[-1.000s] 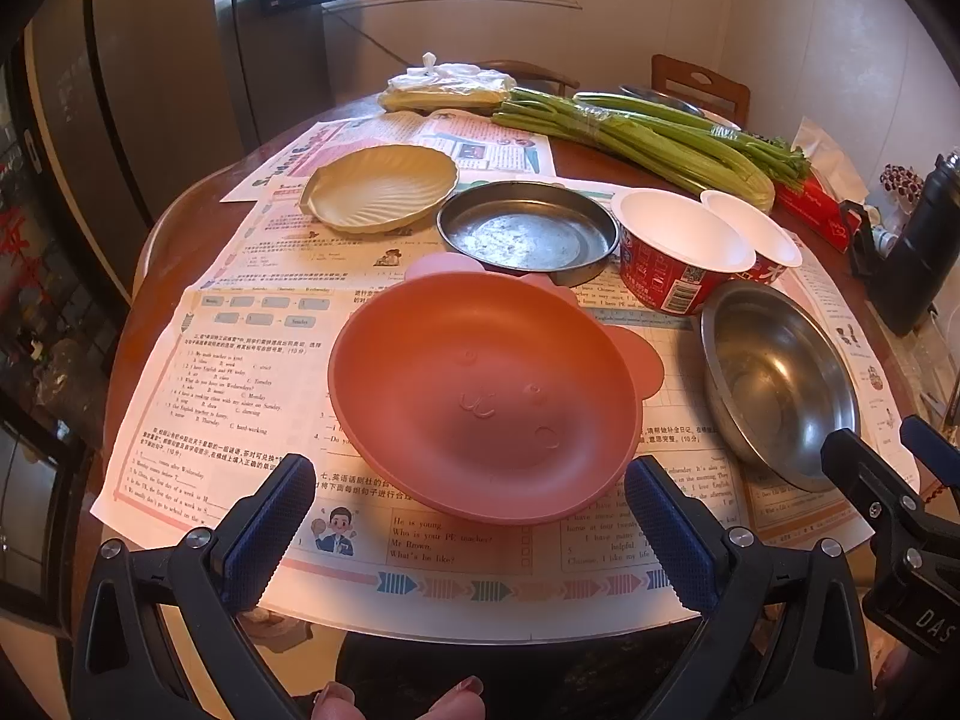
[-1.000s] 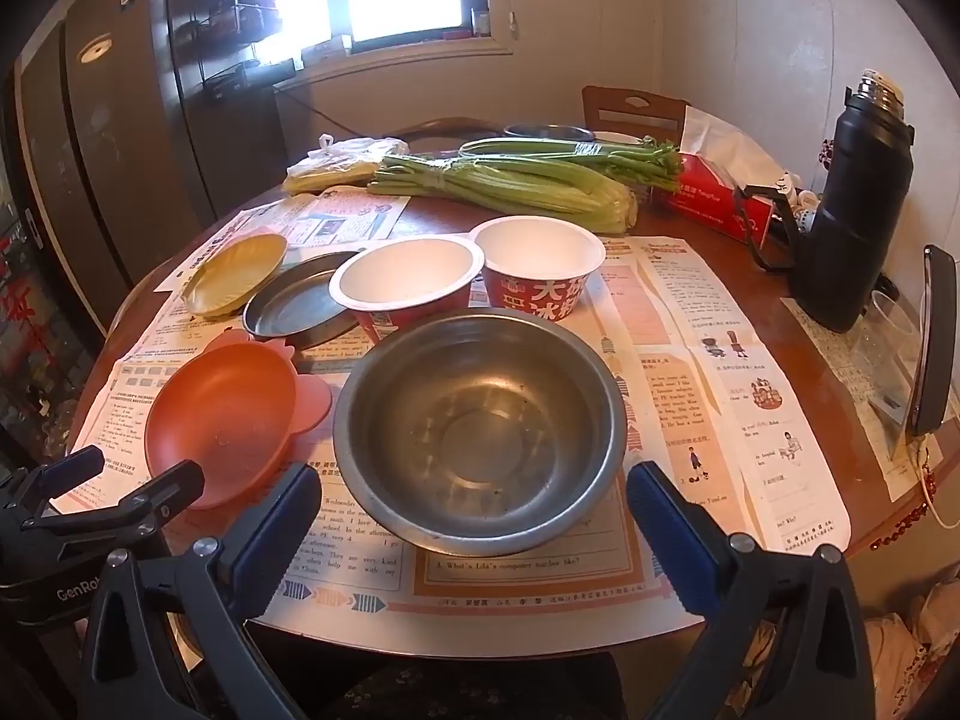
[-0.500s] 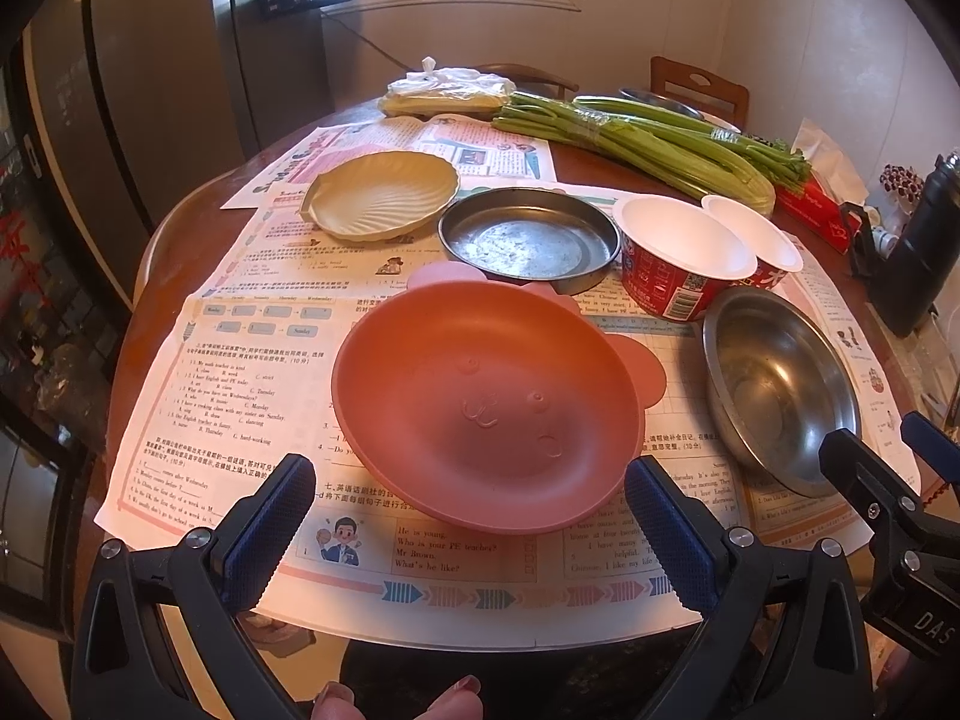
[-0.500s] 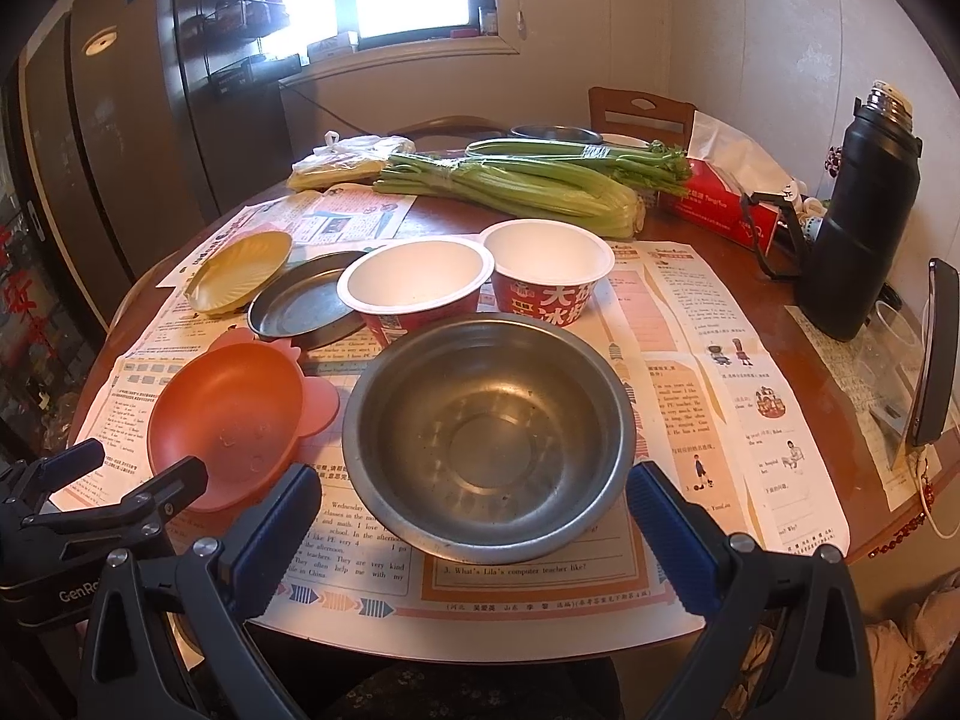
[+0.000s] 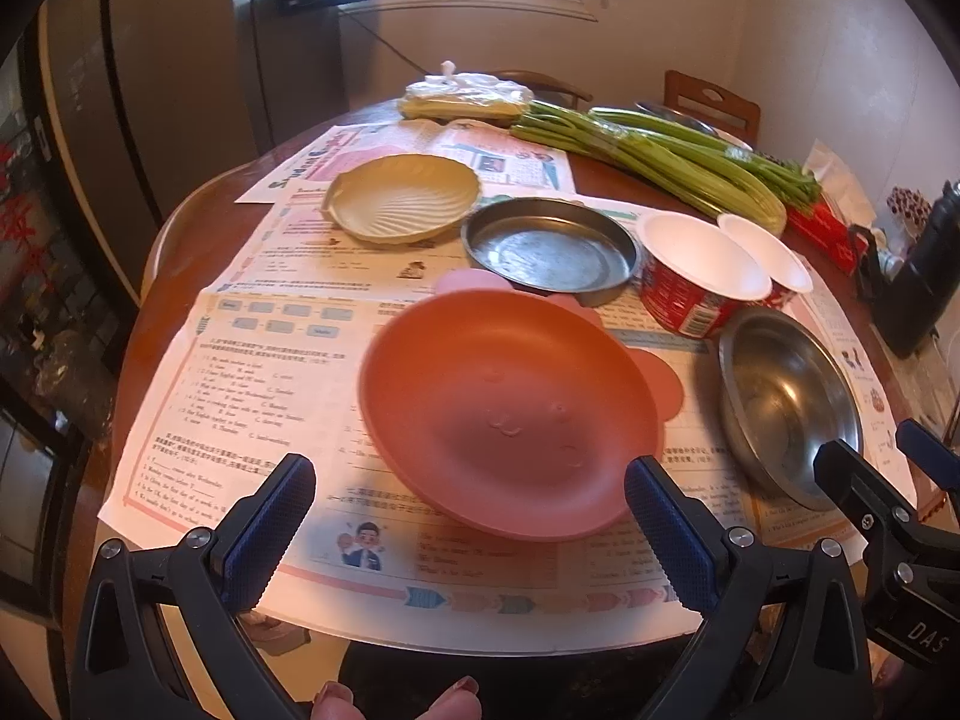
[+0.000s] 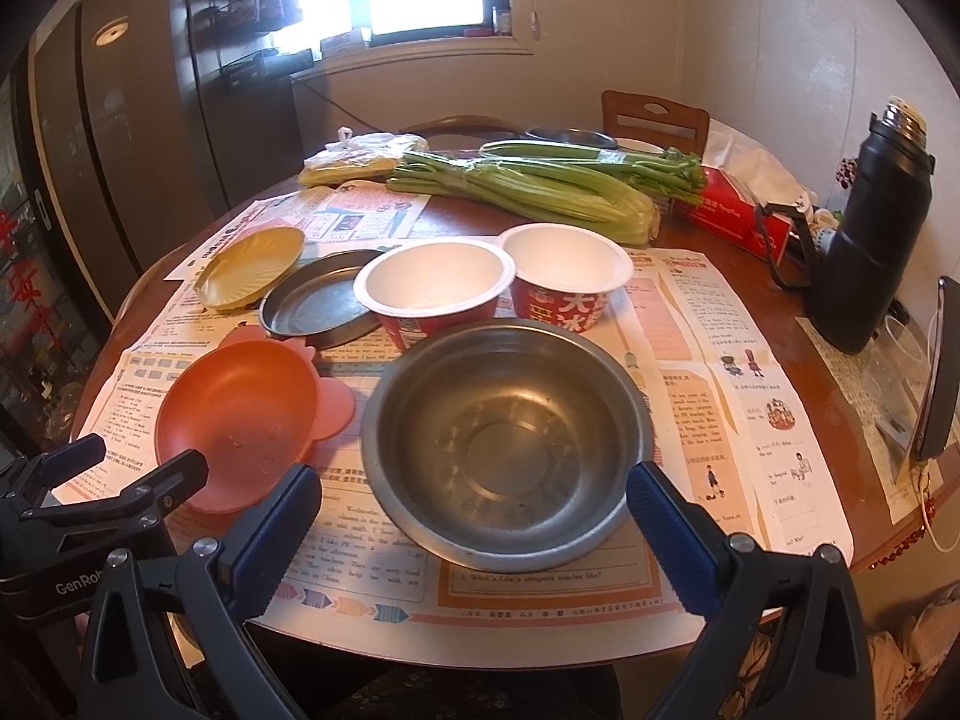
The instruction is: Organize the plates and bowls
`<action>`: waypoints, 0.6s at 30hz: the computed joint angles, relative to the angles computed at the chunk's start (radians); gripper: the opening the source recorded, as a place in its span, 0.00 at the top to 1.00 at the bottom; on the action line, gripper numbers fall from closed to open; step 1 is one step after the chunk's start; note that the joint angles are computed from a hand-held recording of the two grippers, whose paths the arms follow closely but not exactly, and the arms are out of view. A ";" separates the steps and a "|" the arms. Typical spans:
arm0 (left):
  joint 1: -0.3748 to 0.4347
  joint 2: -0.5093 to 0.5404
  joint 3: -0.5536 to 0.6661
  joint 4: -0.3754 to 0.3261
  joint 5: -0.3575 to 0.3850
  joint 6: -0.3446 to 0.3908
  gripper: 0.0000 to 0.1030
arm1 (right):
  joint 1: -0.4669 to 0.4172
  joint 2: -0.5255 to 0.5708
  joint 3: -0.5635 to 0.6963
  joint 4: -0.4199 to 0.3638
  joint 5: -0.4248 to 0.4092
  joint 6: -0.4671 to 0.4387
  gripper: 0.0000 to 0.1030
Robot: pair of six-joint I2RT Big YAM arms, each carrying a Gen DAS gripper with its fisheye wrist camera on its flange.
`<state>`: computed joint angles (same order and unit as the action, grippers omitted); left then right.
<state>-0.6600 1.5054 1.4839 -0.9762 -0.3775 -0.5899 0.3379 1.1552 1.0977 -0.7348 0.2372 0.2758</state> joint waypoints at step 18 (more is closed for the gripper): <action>0.251 0.014 0.088 -0.060 0.081 0.075 0.00 | 0.106 0.240 0.305 0.004 -0.127 -0.133 0.01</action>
<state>-0.4090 1.5191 1.5722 -1.0362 -0.2963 -0.5144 0.4438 1.3955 1.4026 -0.7310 0.1101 0.1423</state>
